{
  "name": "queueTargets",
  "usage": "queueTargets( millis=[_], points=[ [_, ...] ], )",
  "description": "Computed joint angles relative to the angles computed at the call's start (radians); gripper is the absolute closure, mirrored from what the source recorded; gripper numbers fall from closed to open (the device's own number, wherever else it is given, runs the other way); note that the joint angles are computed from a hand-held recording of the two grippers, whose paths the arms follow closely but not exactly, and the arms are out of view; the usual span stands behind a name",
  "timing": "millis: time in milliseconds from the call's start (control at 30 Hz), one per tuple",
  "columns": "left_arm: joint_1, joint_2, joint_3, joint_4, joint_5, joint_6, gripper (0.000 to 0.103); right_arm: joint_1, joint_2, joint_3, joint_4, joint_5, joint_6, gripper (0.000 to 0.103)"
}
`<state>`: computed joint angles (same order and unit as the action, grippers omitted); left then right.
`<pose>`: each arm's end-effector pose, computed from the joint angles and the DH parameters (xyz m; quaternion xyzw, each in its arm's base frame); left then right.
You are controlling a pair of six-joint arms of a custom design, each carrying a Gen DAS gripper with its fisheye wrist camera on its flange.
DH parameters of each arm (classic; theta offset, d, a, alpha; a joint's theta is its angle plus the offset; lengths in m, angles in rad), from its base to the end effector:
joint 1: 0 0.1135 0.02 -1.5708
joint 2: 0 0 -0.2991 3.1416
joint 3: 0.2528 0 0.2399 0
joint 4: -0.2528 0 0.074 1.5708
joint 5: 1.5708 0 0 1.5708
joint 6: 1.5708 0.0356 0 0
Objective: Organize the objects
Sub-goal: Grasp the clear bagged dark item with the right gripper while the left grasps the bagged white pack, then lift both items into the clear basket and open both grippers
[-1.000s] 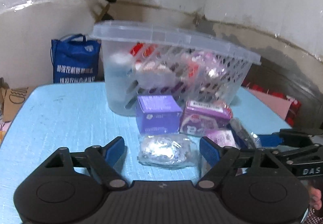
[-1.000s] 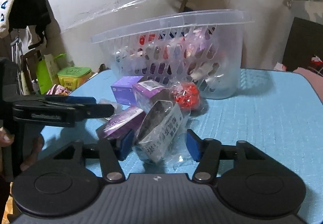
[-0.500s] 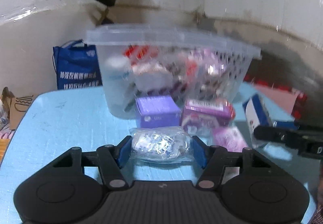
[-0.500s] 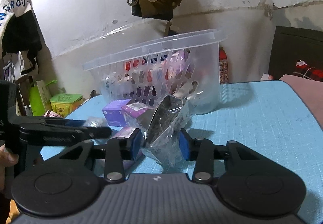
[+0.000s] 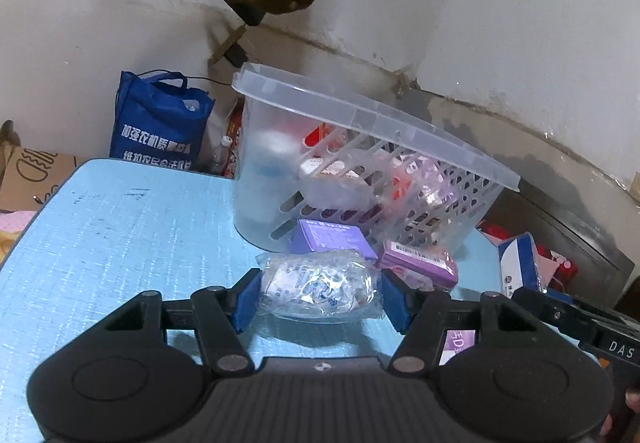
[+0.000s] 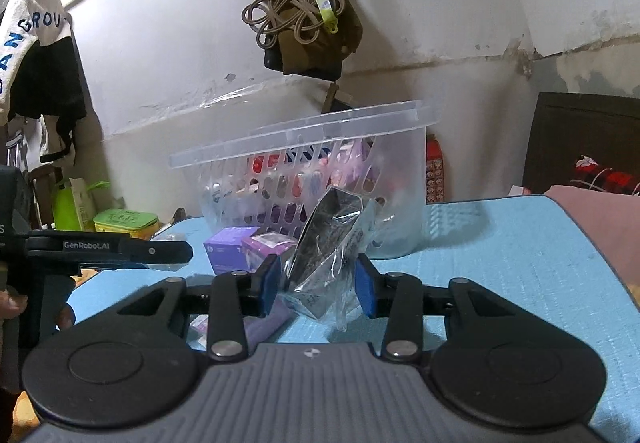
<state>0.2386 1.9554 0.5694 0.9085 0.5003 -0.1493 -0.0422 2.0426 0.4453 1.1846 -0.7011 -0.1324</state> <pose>0.3221 0.0608 0.1251 -0.0332 0.8370 -0.1888 0.5126 0.3032 0.0102 0.1055 -0.2232 0.7768 0.2415 0.5371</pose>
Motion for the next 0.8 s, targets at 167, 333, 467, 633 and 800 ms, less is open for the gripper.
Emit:
queueTargets(
  millis=[167, 333, 467, 633, 800],
  points=[
    [0.006, 0.006, -0.012, 0.030, 0.005, -0.007, 0.037, 0.002, 0.002, 0.002, 0.006, 0.003, -0.001, 0.060],
    [0.007, 0.007, -0.030, 0.070, -0.005, -0.012, 0.037, 0.000, 0.005, 0.000, 0.014, 0.001, 0.000, 0.060],
    [0.005, 0.008, -0.067, 0.151, -0.024, -0.020, 0.037, -0.005, 0.015, -0.008, 0.042, -0.004, 0.002, 0.060],
    [0.007, 0.005, -0.065, 0.145, -0.036, -0.025, 0.037, -0.003, 0.021, -0.011, 0.056, -0.004, 0.006, 0.060],
    [0.000, 0.006, -0.078, 0.170, -0.060, -0.024, 0.037, -0.006, 0.026, -0.016, 0.075, -0.012, 0.006, 0.060]
  ],
)
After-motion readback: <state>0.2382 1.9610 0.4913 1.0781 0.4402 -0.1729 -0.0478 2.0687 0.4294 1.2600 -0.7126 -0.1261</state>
